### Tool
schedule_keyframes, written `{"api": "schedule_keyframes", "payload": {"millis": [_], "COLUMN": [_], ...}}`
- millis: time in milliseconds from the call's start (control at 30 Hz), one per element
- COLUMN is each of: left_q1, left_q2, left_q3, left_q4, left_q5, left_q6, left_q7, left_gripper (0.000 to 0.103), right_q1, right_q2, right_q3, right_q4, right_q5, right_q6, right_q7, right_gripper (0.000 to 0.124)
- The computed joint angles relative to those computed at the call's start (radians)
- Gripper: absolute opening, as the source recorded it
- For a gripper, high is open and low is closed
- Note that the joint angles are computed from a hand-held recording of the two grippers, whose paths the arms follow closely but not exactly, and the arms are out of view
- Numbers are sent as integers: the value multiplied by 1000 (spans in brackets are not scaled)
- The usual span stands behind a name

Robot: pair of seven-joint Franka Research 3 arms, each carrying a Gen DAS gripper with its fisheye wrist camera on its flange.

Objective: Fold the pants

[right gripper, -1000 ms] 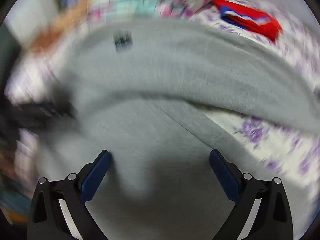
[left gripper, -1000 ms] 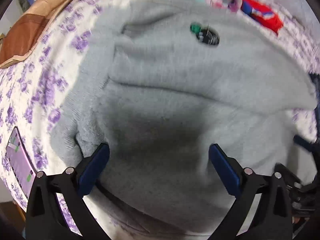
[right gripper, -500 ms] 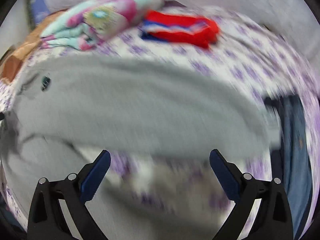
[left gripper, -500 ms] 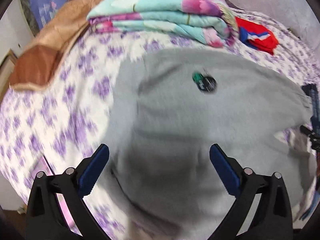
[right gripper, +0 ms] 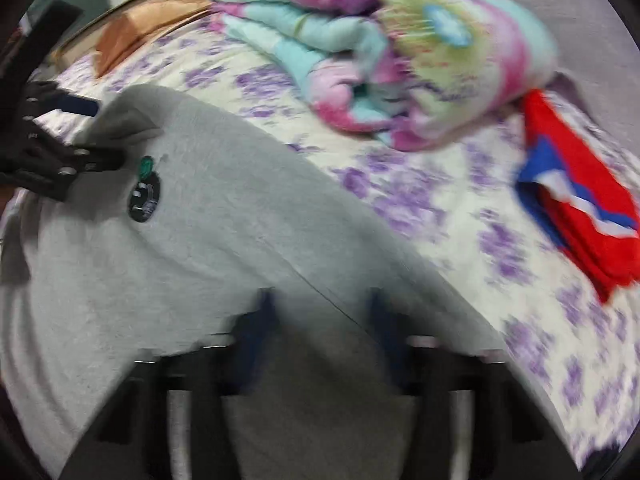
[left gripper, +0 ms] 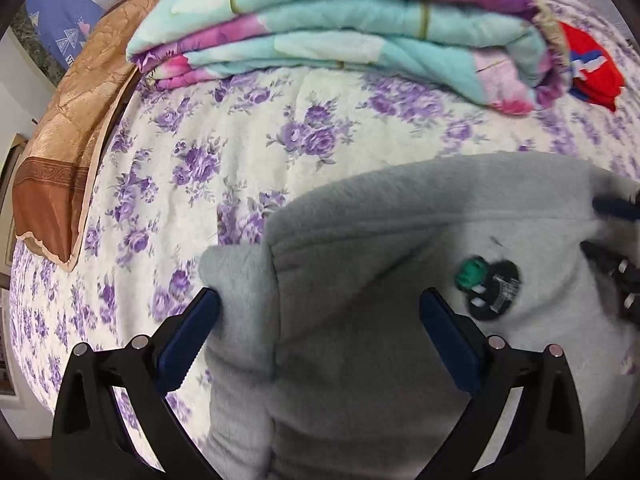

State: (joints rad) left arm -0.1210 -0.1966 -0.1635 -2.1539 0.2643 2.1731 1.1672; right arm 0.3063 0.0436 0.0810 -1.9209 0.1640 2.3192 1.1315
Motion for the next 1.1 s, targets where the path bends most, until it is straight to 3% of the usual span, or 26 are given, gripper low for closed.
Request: {"api": "schedule_keyframes", "payload": {"millis": [67, 167, 200, 233, 267, 300, 333, 367, 400, 467, 533, 667, 767, 900, 967, 1000, 1100], "left_q1": [7, 28, 35, 37, 37, 40, 42, 43, 44, 45, 42, 28, 38, 47, 47, 44, 32], "left_q2": [17, 37, 50, 69, 88, 91, 86, 84, 77, 59, 24, -9, 42, 44, 32, 24, 10], "left_q3": [3, 12, 11, 13, 22, 25, 27, 27, 26, 23, 26, 34, 13, 27, 23, 21, 20], "left_q4": [9, 19, 24, 36, 44, 41, 36, 38, 37, 33, 11, -23, -2, 14, 15, 14, 11], "left_q5": [6, 13, 27, 19, -24, -37, -45, -46, -36, -12, -19, -68, 10, -52, -37, -30, -53], "left_q6": [11, 58, 59, 44, 36, 41, 52, 50, 50, 51, 77, 98, 44, 36, 41, 45, 50], "left_q7": [-14, -93, -122, -126, -106, -107, -107, -99, -87, -72, -41, 54, 29, -26, -36, -28, -9], "left_gripper": [99, 99, 99, 99, 99, 99, 99, 99, 99, 99, 99, 99, 99, 99, 99, 99, 99], "right_q1": [1, -14, -12, -4, 5, 3, 0, -5, -23, -54, -89, -150, -255, -292, -231, -192, -135], "right_q2": [10, 34, 43, 56, 60, 31, 14, 10, -4, -58, -132, -194, -234, -292, -329, -324, -258], "right_q3": [-2, -11, -13, -14, -14, -11, -12, -15, -23, -41, -61, -110, -59, -57, -106, -125, -111], "right_q4": [28, 75, 68, 63, 39, -13, -31, -23, -8, -36, -96, -159, -275, -300, -321, -305, -230], "right_q5": [-28, 54, 38, -15, -69, -61, -70, -69, 0, 89, 54, 31, -284, -303, -147, -44, 116], "right_q6": [23, 42, 53, 52, 65, 134, 148, 123, 63, 48, 48, -79, 64, 111, 140, 111, 45], "right_q7": [20, 66, 101, 144, 169, 129, 111, 116, 100, 69, 95, 95, 273, 457, 339, 253, 139], "right_gripper": [6, 7, 17, 39, 39, 45, 60, 64, 65, 66, 67, 57, 64, 62, 62, 62, 61]}}
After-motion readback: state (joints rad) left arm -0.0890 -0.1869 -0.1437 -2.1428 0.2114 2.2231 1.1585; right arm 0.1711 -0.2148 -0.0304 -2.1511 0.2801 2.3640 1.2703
